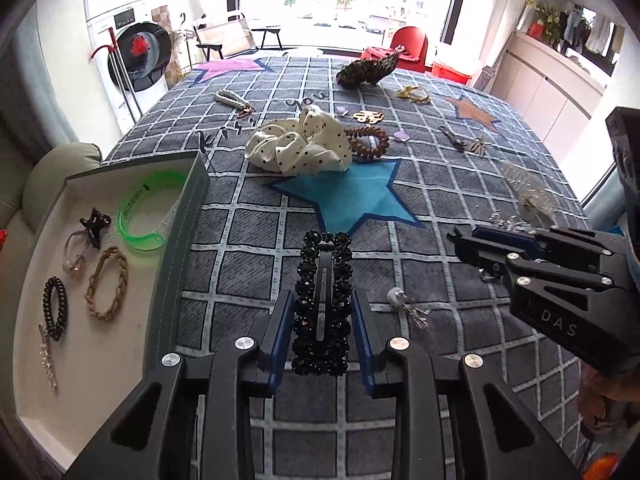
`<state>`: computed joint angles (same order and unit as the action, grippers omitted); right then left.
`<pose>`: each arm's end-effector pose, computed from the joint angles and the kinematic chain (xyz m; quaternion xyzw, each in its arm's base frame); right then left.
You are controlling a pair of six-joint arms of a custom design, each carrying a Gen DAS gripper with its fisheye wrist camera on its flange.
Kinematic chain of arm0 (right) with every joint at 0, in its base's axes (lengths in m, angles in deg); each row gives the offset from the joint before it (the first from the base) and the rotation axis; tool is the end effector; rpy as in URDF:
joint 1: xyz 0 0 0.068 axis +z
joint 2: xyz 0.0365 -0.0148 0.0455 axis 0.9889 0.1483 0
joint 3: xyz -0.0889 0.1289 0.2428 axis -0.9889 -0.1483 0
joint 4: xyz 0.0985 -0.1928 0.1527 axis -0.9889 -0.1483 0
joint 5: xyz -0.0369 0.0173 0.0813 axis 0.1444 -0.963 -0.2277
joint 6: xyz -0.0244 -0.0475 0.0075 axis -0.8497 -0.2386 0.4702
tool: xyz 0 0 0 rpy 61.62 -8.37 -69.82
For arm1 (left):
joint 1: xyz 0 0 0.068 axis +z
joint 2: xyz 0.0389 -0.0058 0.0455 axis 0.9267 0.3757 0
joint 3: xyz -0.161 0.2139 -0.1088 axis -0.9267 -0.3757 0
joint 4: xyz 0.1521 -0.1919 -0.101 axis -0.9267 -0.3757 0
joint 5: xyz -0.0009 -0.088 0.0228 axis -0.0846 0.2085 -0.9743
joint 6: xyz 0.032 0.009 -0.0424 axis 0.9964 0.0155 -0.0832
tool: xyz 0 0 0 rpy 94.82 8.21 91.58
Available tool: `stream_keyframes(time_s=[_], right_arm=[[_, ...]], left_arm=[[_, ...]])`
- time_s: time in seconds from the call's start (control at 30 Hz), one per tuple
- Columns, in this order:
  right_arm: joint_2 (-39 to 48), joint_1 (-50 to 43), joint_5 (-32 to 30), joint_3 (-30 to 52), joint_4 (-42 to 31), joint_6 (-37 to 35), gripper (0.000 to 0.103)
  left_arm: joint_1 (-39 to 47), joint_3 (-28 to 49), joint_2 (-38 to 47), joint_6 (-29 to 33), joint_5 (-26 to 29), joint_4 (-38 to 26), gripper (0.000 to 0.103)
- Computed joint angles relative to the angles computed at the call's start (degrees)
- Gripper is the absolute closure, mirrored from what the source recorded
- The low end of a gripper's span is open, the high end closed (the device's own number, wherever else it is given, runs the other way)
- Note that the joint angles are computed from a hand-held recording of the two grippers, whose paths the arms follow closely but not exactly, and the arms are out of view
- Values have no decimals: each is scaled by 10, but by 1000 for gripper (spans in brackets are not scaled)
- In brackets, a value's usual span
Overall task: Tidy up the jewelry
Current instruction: 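Grasp the black beaded hair clip with the left tool while the right tool grasps the black butterfly clip, then carry the beaded hair clip and butterfly clip with both tools over the tray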
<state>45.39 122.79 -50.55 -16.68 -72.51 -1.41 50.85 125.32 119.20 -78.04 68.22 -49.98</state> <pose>0.2922 0.2482 0.1821 -0.1267 0.9485 0.0724 0.2813 0.3399 -0.1044 0.2253 0.0724 0.9557 -0.0621 0.2783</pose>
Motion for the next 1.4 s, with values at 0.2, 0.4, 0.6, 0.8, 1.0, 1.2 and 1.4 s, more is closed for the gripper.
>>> stream_keyframes(time_s=[0.2,0.4,0.6,0.8,1.0,1.2,1.4], right_arm=[[-36,25,5,-22,-10,21,83],[-63,61,16,-31,-22,54,83],[-69,98,33,-21,-40,77,83],[-52,127,37,21,-59,93,83],[-4,156,36,99,-81,89,83],[85,174,15,227,-113,71,82],[181,179,-20,364,-158,62,82]], left_arm=[[-10,-41,-61,-8,-6,-1,72],[-8,-79,-111,-15,-7,-1,72],[12,-119,-163,-11,5,4,72],[60,-150,-219,9,27,1,72],[156,-168,-254,52,61,-6,72],[269,-175,-239,97,97,-1,72],[329,-169,-186,126,114,13,72]])
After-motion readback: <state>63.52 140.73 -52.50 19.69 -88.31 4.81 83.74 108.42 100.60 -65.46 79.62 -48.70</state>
